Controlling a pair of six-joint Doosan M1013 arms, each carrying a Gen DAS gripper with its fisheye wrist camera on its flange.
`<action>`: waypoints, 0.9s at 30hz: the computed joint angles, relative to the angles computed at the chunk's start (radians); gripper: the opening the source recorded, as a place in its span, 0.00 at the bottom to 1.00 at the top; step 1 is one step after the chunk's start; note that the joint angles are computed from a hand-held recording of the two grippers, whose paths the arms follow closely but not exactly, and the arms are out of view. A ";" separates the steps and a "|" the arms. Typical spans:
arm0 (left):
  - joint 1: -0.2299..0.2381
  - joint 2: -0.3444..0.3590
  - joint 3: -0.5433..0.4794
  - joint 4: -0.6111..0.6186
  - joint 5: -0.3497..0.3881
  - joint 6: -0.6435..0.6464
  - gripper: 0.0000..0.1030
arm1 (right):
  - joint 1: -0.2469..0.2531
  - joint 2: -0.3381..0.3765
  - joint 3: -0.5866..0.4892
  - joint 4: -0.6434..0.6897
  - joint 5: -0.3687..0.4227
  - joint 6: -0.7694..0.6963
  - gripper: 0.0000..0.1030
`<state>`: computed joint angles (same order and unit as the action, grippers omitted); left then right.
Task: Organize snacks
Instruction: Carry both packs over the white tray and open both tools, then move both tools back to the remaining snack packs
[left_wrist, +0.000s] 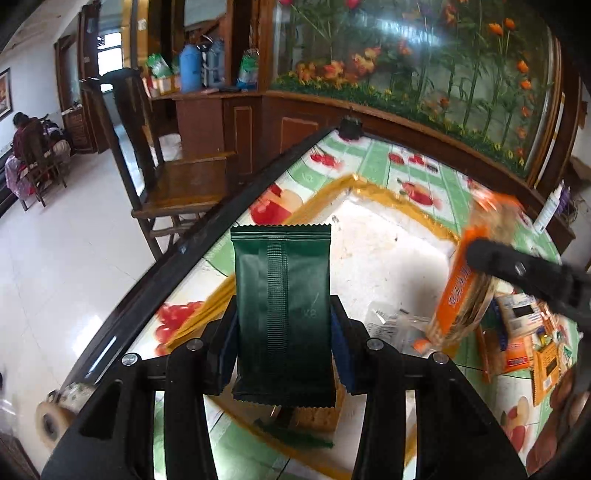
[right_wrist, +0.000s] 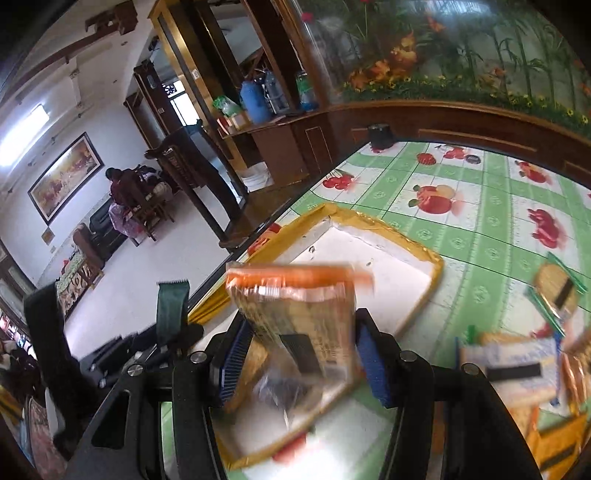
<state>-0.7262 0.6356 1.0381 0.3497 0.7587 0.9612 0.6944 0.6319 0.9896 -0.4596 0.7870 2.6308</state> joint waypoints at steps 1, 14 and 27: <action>0.000 0.008 -0.011 -0.002 0.009 0.004 0.41 | -0.005 0.007 -0.008 0.009 0.004 -0.008 0.55; 0.008 0.057 -0.074 -0.052 0.100 0.066 0.49 | -0.066 0.101 -0.073 0.206 0.014 -0.083 0.56; -0.019 0.012 -0.028 -0.069 0.017 0.088 0.74 | -0.019 -0.033 0.110 -0.046 0.001 0.165 0.84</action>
<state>-0.7448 0.6476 1.0098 0.2806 0.7753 1.0491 0.6751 0.5988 1.0998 -0.5060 0.7882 2.7961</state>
